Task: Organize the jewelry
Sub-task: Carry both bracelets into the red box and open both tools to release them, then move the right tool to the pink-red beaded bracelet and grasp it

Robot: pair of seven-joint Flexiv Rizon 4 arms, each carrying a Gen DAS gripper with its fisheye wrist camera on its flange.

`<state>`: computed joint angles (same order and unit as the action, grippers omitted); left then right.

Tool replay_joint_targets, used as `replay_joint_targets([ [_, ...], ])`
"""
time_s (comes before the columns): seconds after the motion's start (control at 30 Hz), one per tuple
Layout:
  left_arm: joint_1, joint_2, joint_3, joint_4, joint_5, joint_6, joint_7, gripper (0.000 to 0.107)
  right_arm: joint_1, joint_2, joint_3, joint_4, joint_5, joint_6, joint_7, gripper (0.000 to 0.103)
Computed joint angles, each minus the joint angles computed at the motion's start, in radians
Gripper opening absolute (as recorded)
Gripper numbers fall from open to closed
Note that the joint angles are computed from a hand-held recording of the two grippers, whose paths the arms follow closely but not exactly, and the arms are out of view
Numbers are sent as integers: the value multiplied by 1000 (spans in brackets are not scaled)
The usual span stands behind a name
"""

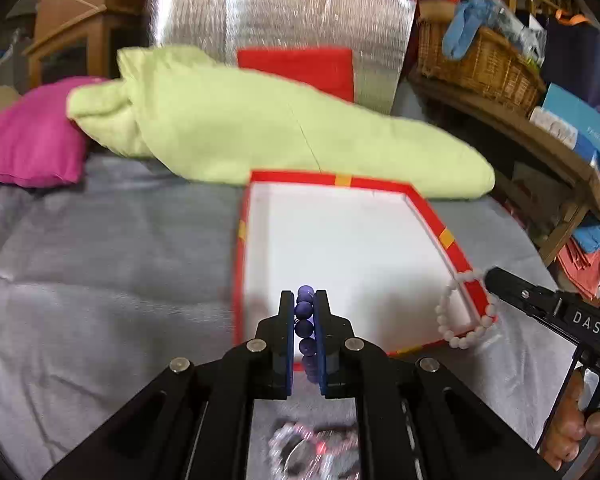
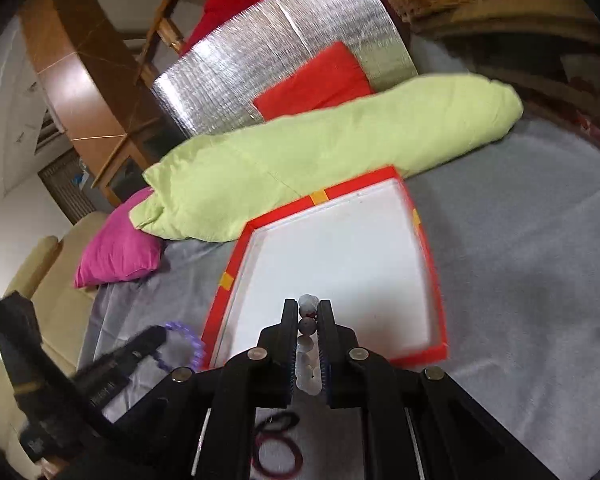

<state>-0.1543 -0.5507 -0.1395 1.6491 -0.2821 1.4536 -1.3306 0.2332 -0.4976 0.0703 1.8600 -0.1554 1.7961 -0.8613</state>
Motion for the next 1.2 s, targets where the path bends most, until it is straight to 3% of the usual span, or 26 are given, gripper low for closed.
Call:
replay_joint_targets([
  [0.13, -22, -57, 22, -82, 5, -91, -21, 10, -34, -72, 38, -97, -29, -60, -2, 11],
  [0.27, -74, -94, 109, -143, 56, -177, -102, 10, -78, -116, 91, -164, -35, -159, -8, 10],
  [0.37, -83, -103, 128, -169, 87, -258, -143, 13, -53, -106, 45, -160, -11, -198, 22, 14],
  [0.43, -88, -102, 134, -176, 115, -290, -158, 21, -67, -93, 53, -156, 10, -228, 35, 31],
  [0.47, -95, -98, 140, -170, 138, -282, -161, 21, -56, -79, 32, -140, 22, -227, 55, 52],
  [0.5, -101, -93, 147, -164, 158, -276, -168, 21, -21, -62, -22, -111, 24, -200, 82, 63],
  [0.57, -95, -80, 137, -145, 163, -268, -177, 21, 55, -34, -133, -58, 15, -142, 123, 63],
  [0.67, -84, -53, 123, -105, 166, -245, -178, 21, 80, 0, -178, -6, 16, -94, 140, 62],
  [0.93, -57, 19, 114, -3, 161, -165, -174, 21, 15, 81, -73, 68, -23, -96, 67, 57],
  [1.0, -13, 61, 68, 64, 117, -109, -142, 24, -55, 94, 22, 80, -28, -107, 23, 57],
  [1.03, -3, 81, 61, 91, 105, -91, -133, 30, -96, 95, 77, 77, -28, -125, 0, 57],
  [1.1, -3, 107, 76, 128, 105, -66, -127, 39, -114, 99, 110, 77, -25, -163, -30, 57],
  [1.2, -3, 144, 97, 176, 120, -57, -114, 40, -185, 96, 212, 62, 14, -247, -111, 53],
])
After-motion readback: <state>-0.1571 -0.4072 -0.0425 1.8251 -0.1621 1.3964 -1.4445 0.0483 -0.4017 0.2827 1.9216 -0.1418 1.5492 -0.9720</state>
